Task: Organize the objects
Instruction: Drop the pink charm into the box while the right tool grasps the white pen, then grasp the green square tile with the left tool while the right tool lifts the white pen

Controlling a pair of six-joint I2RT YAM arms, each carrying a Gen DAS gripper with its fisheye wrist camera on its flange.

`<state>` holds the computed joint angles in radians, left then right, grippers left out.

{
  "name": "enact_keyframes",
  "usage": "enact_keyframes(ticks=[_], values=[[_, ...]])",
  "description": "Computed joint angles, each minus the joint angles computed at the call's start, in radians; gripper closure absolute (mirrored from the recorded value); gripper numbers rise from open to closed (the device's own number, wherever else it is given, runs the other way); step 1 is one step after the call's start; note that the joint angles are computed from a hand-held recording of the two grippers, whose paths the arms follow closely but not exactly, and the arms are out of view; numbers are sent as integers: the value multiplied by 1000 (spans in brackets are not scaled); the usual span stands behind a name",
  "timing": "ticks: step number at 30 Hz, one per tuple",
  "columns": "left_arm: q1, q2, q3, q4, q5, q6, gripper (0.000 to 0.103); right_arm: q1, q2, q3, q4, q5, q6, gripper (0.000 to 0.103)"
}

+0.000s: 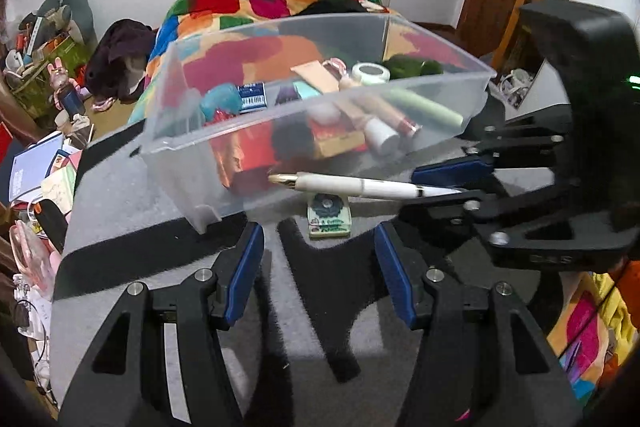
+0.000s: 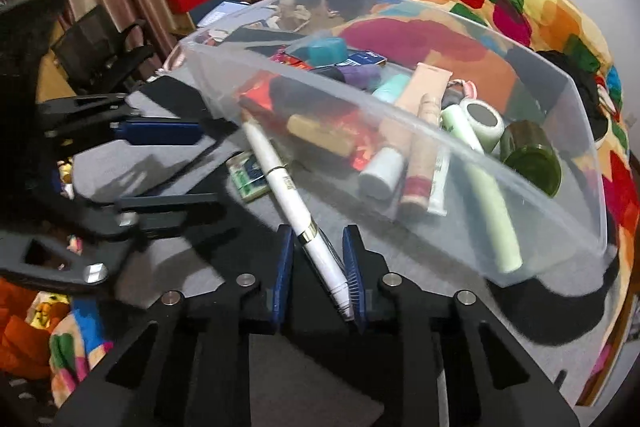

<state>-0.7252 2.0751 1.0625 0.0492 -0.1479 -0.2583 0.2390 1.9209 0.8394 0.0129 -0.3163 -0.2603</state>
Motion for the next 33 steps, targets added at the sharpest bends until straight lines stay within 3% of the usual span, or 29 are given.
enact_keyframes(ticks=[9,16,19,24,33], values=[[-9,68,80,-48,-14,-9,46,-40,-134,-189,65,3,-26,92],[-10,110,160,-103,-52,-22,46,-75,-208,-299,121,6,-24,93],[-8,144,213,-154,-44,-19,61,-71,-219,-314,127,11,-19,93],[-20,132,186,-124,-40,-10,79,-38,-210,-308,153,47,23,89],[-44,40,11,29,-26,-49,79,14,-197,-319,236,138,83,93]])
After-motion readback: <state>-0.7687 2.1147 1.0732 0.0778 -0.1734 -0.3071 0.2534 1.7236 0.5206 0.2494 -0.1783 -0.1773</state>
